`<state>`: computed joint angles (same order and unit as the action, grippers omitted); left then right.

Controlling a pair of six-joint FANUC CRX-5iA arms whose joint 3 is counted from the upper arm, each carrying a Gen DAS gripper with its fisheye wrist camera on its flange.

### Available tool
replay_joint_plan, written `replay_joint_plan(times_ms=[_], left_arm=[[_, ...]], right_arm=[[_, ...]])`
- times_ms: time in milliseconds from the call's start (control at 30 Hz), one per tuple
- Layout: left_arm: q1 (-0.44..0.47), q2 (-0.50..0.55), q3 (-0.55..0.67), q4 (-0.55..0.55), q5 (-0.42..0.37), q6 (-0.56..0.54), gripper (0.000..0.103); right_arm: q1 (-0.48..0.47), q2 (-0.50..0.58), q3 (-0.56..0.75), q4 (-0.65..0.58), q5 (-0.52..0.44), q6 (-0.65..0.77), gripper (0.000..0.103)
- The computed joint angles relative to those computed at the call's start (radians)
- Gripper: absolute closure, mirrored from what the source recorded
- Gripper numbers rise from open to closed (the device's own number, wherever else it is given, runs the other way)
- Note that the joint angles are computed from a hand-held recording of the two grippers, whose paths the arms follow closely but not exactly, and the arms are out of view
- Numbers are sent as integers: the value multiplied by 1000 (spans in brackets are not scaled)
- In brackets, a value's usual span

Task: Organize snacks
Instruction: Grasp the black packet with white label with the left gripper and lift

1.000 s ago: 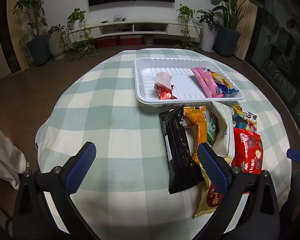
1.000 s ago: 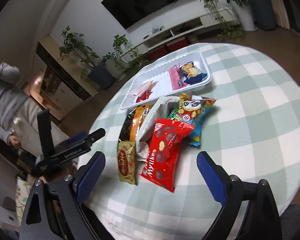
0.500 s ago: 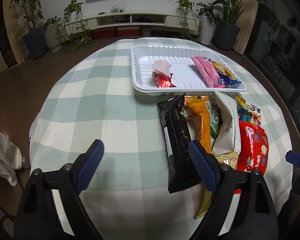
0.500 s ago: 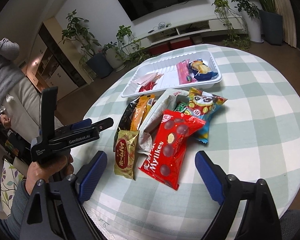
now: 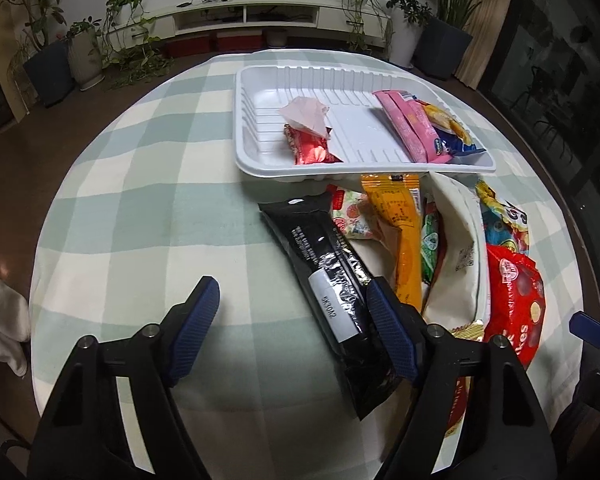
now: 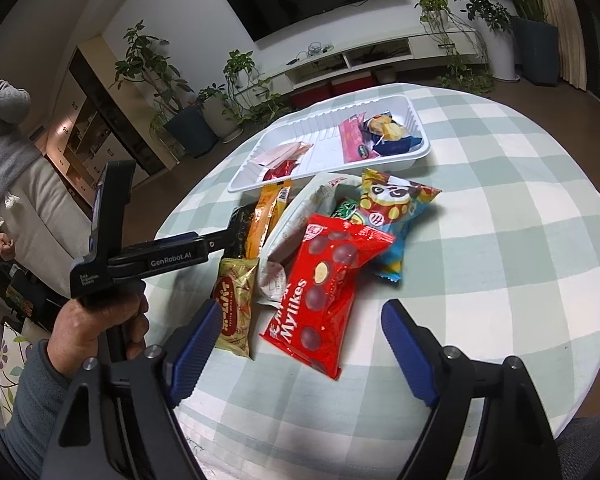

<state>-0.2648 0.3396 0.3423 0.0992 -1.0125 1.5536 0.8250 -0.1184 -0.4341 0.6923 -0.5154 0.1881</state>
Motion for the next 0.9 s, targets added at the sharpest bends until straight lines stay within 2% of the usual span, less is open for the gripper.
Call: replay_joint_plan(times_ms=[167, 233, 300, 367, 467, 600, 700, 767, 900], left_arm=[[-11, 20, 19, 6, -12, 1, 28], [-8, 26, 16, 23, -6, -1, 31], [2, 38, 15, 71, -5, -20, 50], [8, 47, 16, 104, -10, -36, 63], [6, 51, 16, 111, -11, -45, 69], [16, 37, -17, 141, -1, -56, 69], [23, 53, -5, 161, -28, -54, 60], [17, 66, 18, 136, -49, -28, 56], [0, 60, 18, 89, -44, -18, 56]], right_arm=[[-4, 2, -1, -17, 6, 14, 22], [-4, 6, 3, -27, 0, 25, 24], [-4, 6, 3, -30, -3, 25, 24], [-6, 6, 1, -29, -4, 21, 24], [-6, 5, -2, -24, -7, 14, 25], [-3, 6, -1, -23, -13, 17, 26], [-1, 9, 4, -29, -17, 22, 27], [0, 14, 11, -39, -20, 36, 28], [4, 17, 15, -38, -33, 41, 28]])
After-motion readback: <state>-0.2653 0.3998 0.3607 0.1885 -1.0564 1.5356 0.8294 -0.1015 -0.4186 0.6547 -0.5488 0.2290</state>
